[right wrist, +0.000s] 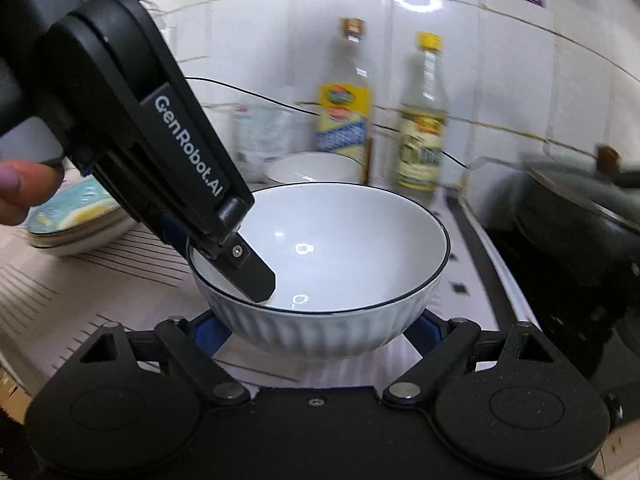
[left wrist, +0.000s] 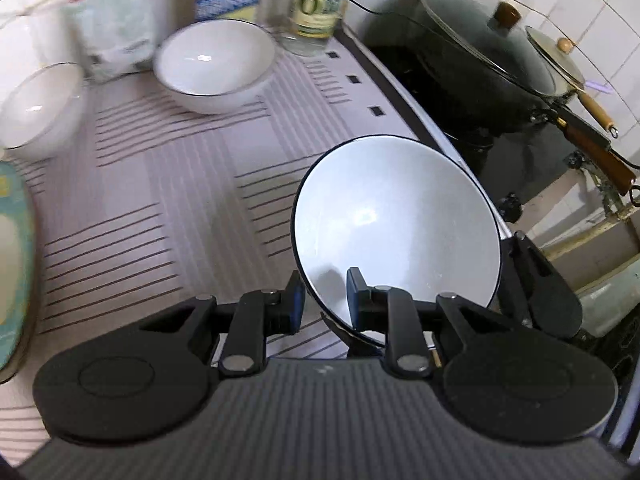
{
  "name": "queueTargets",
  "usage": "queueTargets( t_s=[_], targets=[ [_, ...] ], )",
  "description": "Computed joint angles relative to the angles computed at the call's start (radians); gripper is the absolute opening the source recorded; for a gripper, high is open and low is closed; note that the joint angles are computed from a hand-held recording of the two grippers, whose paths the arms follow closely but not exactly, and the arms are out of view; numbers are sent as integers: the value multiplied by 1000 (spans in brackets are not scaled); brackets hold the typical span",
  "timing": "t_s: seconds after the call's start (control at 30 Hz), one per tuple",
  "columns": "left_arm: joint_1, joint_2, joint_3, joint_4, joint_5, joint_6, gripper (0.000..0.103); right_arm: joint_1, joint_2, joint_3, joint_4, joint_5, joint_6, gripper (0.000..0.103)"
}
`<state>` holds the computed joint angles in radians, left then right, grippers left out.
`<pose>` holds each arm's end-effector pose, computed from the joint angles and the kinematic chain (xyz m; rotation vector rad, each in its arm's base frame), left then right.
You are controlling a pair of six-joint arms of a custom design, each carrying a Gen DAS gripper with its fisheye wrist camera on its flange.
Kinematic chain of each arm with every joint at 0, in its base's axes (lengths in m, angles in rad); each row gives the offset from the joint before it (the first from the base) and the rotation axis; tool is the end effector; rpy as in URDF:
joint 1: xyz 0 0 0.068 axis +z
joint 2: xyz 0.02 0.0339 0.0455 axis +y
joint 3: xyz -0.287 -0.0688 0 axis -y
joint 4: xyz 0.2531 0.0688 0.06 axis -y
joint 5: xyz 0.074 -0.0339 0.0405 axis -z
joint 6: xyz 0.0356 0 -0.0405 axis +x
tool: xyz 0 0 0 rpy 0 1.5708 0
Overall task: Organize plates and bowls
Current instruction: 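Carry the held bowl onto the open mat and open both grippers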
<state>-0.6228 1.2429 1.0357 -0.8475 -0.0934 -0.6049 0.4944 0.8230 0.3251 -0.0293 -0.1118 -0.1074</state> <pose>0.1982 -0.1382 0.2967 -0.0090 2.6513 -0.3018 0.1481 0.0843 0.2007 -0.6911 1.9976 0.3496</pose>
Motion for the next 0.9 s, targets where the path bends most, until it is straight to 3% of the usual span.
queueTargets(
  t_s=[0.17,0.33,0.63,0.9],
  targets=[
    [39,-99,6,-121,-29,-8,21,118,57,64,-3,17,26,92],
    [154,-192,-36,-186,21,8,21,208,144,89,54,7,58,92],
    [301,-201,-155,-154,71,80,24,305,413,149,179,45,-41,92],
    [385,-188,-213,-90,101,111,25,258,565,203,230,-54,-34,92]
  ],
)
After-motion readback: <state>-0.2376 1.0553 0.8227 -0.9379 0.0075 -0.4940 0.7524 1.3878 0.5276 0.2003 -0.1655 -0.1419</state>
